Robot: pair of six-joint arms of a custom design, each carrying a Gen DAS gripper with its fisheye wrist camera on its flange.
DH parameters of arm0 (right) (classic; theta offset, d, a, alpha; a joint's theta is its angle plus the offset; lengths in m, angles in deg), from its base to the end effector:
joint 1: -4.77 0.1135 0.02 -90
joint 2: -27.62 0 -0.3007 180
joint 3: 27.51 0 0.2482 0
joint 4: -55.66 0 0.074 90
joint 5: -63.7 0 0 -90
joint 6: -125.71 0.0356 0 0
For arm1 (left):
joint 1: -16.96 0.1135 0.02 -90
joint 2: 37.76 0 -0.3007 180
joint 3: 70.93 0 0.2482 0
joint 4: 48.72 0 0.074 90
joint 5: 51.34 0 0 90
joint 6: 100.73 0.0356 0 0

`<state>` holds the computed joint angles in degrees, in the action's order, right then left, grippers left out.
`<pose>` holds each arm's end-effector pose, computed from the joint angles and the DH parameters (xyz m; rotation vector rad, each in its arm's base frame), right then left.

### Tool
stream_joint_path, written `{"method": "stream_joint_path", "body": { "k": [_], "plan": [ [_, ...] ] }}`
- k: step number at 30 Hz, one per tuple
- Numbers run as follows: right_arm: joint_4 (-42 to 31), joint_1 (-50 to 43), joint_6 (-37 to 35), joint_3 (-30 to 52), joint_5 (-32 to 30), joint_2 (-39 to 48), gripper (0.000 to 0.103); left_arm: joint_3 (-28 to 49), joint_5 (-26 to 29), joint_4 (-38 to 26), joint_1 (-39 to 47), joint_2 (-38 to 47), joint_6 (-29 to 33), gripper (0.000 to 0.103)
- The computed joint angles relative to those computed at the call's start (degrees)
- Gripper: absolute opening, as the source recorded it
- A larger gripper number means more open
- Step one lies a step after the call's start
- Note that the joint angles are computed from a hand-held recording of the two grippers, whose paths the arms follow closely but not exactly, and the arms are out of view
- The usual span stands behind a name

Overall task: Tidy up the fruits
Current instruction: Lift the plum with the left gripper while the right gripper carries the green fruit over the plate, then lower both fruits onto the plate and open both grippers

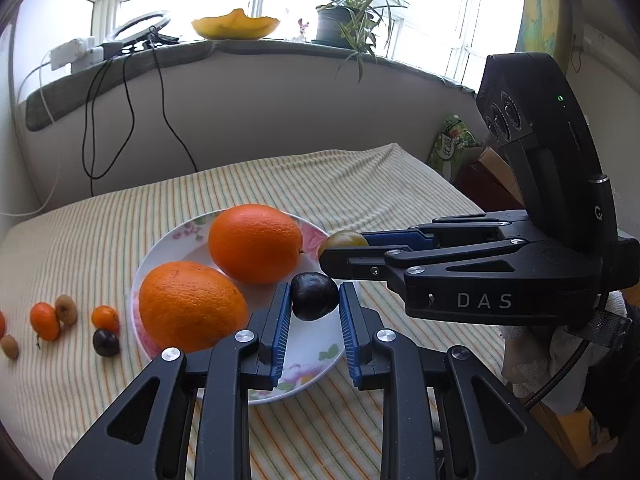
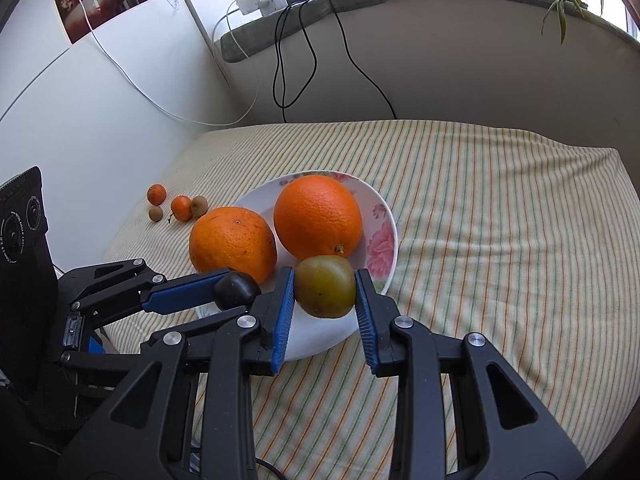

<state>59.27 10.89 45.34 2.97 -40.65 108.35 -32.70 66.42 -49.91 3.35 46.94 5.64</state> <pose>0.2026 0.0306 0.1406 -0.0464 2.3940 0.4285 0.2237 -0.0712 0.1550 0.8210 2.2009 -0.5558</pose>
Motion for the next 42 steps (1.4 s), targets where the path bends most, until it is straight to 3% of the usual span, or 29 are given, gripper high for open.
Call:
{"method": "stream_joint_path", "body": {
  "k": [10,12,14,16,26,30,32,42],
  "plan": [
    [0.0,0.2,0.5,0.5,0.6,0.6,0.032,-0.4,-0.7,0.2,0.0,-0.5,-0.3,0.024],
    [0.1,0.3,0.6,0.6,0.7,0.9,0.032,-0.5,-0.6,0.3,0.3,-0.8,-0.3,0.031],
    [0.0,0.4,0.8,0.8,0.9,1.1,0.034,-0.5,-0.3,0.3,0.6,-0.9,-0.4,0.032],
    [0.2,0.4,1.1,0.7,0.8,1.0,0.05,-0.4,-0.2,0.2,0.9,-1.1,-0.3,0.032],
    [-1.3,0.9,1.7,0.7,3.5,-2.8,0.065,-0.3,1.2,-0.5,3.1,-1.7,0.4,0.038],
    [-2.5,2.2,1.8,1.0,5.5,-4.4,0.079,-0.2,2.3,-1.1,4.9,-2.6,1.1,0.043],
    [-3.1,3.3,1.9,1.2,6.5,-5.3,0.079,-0.3,2.7,-1.2,5.9,-3.2,1.2,0.049],
    [-5.2,10.5,3.8,4.0,13.0,-6.2,0.086,0.9,7.0,-3.0,14.2,-3.6,3.4,0.049]
  ]
}}
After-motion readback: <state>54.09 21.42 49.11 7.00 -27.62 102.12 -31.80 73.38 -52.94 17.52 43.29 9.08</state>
